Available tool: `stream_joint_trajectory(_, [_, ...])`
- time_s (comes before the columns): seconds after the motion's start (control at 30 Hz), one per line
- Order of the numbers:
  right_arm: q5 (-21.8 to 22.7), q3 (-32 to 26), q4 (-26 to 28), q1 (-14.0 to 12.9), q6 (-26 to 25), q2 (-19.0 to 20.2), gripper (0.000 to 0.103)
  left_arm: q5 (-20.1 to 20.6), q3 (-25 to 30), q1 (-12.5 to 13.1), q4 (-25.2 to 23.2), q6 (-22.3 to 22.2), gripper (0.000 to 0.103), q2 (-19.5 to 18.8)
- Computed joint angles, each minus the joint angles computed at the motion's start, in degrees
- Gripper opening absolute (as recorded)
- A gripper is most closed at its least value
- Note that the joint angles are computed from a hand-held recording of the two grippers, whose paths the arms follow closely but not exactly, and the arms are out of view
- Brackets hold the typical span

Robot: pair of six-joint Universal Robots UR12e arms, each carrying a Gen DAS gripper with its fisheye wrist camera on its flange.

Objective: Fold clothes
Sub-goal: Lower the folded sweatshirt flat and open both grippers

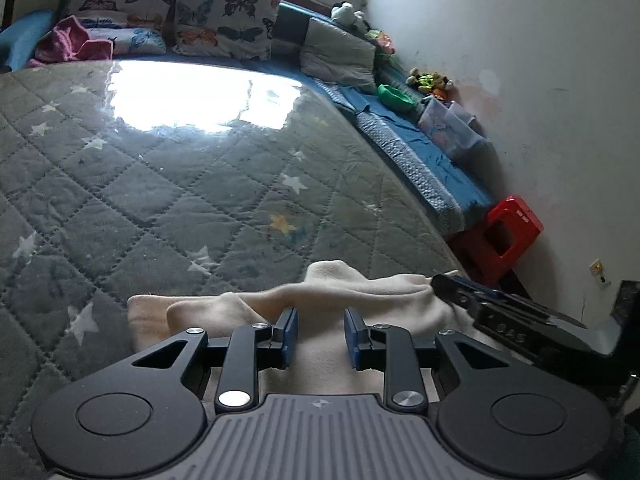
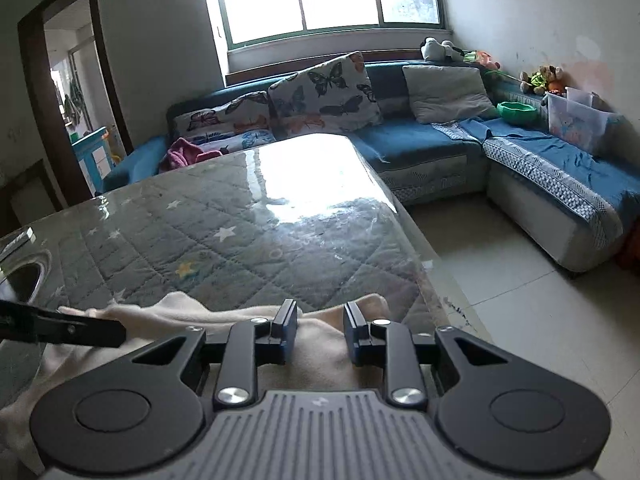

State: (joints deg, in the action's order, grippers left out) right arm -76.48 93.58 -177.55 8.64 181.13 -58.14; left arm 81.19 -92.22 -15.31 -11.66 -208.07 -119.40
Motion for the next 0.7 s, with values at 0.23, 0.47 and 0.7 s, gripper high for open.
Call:
stream_joint_trajectory(0.23, [2.50,1.90,-1.79,0.61,-3.51,-1.80,0.038,-0.05,-0.15,0.06,0.42,-0.26,0.027,0.01])
stream_joint_trajectory(0.47, [0.63,0.85,0.64,2.11,-6.06,-0.88,0.045,0.79,-0.91,-0.24,0.25,0.64,0.031,0.95])
stream_joint_trajectory(0.7, [0.16,2.40,-0.36,2.39,-5.95,-2.05,0.066,3.79,-2.44,-1.14,0.27,3.36,0.042,2.57])
